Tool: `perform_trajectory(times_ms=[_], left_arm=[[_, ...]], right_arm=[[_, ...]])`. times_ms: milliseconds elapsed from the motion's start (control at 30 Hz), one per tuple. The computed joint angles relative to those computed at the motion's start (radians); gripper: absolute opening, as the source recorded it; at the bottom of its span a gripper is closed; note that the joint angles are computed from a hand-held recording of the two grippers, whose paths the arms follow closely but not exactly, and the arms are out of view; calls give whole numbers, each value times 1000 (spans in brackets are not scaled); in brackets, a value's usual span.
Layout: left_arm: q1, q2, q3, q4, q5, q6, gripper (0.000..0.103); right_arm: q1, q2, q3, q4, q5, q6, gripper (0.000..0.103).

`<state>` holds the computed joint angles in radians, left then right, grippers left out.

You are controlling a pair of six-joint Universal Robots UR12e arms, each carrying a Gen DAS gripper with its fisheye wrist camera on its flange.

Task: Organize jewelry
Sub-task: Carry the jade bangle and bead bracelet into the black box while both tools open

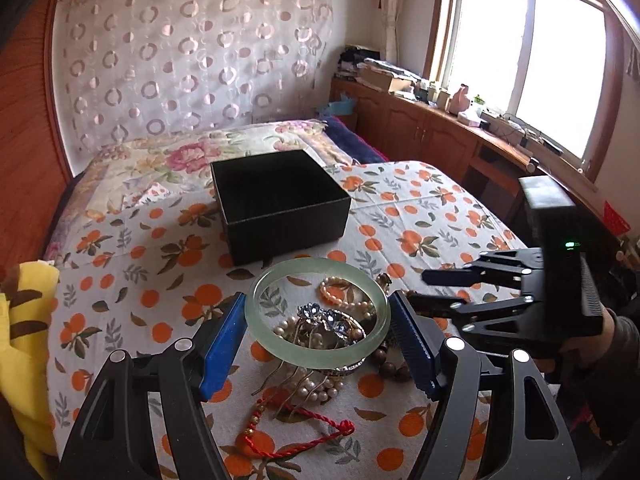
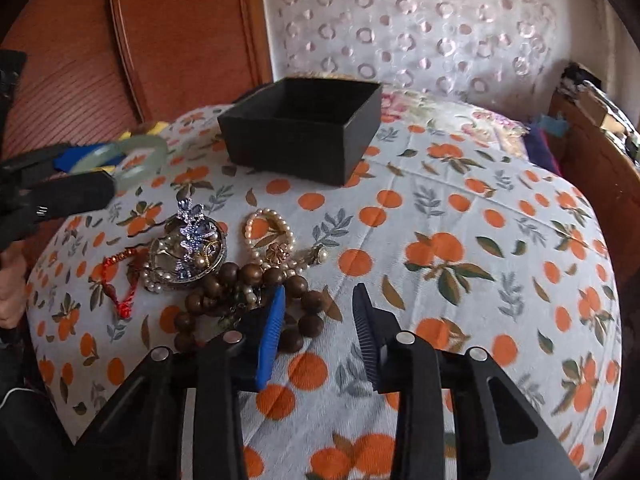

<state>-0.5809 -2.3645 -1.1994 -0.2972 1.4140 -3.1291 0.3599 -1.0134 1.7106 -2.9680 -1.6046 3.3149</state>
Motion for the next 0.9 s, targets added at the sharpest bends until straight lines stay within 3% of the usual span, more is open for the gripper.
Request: perform_trajectory(times_ms=[167, 200, 267, 600, 900], left_arm=[[0, 6, -6, 16, 10, -2, 68], [0, 6, -6, 18, 15, -2, 68], [1, 6, -4, 20, 18, -7, 68], [6, -27, 56, 1, 48, -26, 68], [12, -73, 139, -33, 69, -44, 68]], right_arm=[[6, 7, -16, 35, -17, -38, 34], [8, 7, -16, 36, -21, -48, 22], [10, 6, -13, 33, -25, -69, 15], [3, -36, 29, -139, -5, -77, 15], [-7, -55, 8, -192, -13, -102, 15]])
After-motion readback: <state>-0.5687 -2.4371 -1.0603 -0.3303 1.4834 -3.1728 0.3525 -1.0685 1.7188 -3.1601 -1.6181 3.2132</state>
